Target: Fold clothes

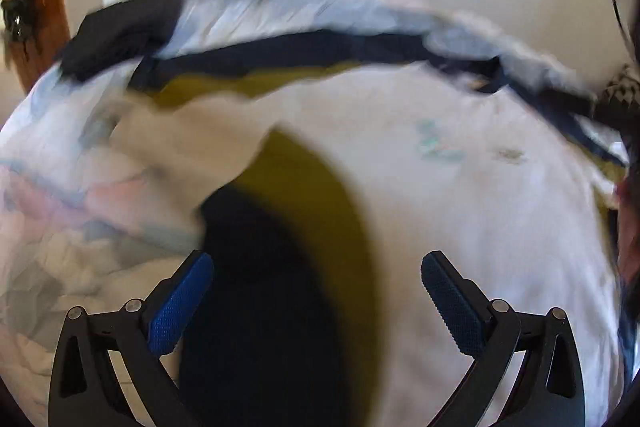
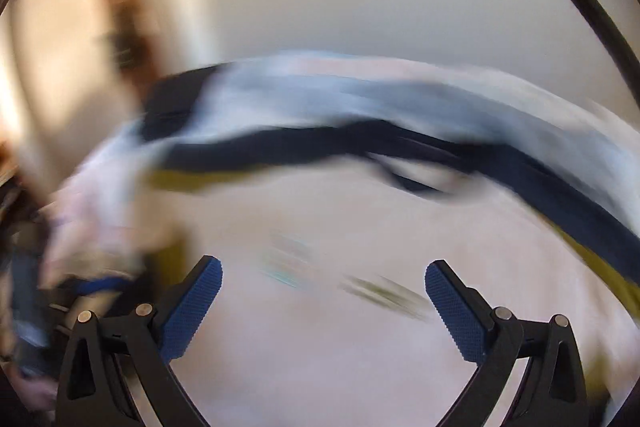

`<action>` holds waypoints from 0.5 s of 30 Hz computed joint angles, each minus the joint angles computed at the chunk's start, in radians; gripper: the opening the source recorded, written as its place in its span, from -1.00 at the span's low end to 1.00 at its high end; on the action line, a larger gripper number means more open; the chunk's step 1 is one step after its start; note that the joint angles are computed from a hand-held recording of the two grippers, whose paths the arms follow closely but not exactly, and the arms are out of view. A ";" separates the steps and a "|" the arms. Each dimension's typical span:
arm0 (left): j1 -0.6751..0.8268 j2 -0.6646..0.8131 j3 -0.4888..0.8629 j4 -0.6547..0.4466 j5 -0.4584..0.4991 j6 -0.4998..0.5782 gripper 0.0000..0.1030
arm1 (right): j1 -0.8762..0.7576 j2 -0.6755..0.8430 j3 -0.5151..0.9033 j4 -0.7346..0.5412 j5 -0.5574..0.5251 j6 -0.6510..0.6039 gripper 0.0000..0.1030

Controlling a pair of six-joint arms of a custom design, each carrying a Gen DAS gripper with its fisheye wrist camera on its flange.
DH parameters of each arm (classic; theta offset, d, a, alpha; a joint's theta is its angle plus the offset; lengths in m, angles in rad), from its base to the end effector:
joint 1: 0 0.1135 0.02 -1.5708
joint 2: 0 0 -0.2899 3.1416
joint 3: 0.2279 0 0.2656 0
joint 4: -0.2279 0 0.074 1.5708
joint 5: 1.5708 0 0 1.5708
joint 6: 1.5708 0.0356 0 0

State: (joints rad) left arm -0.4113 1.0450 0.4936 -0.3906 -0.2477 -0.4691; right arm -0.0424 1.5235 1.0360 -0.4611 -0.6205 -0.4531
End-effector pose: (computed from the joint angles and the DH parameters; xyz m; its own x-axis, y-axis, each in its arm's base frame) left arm 0.1778 -0.0680 0.1921 -0.7767 -0.1394 -0.6143 -0.1073 0.9902 -0.0890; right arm 0.3236 0.0070 0.2512 -0.5968 -0.3311 -0.7308 -0.6288 0.7588 0.1697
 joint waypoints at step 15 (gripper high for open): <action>1.007 0.082 0.137 -0.150 0.330 0.531 1.00 | 0.709 0.391 0.413 -0.016 0.132 -0.004 0.97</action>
State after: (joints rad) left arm 0.5956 1.1268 0.6310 -0.5410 0.0826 0.0615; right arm 0.6664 1.9142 1.4494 -0.4775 -0.4889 -0.4575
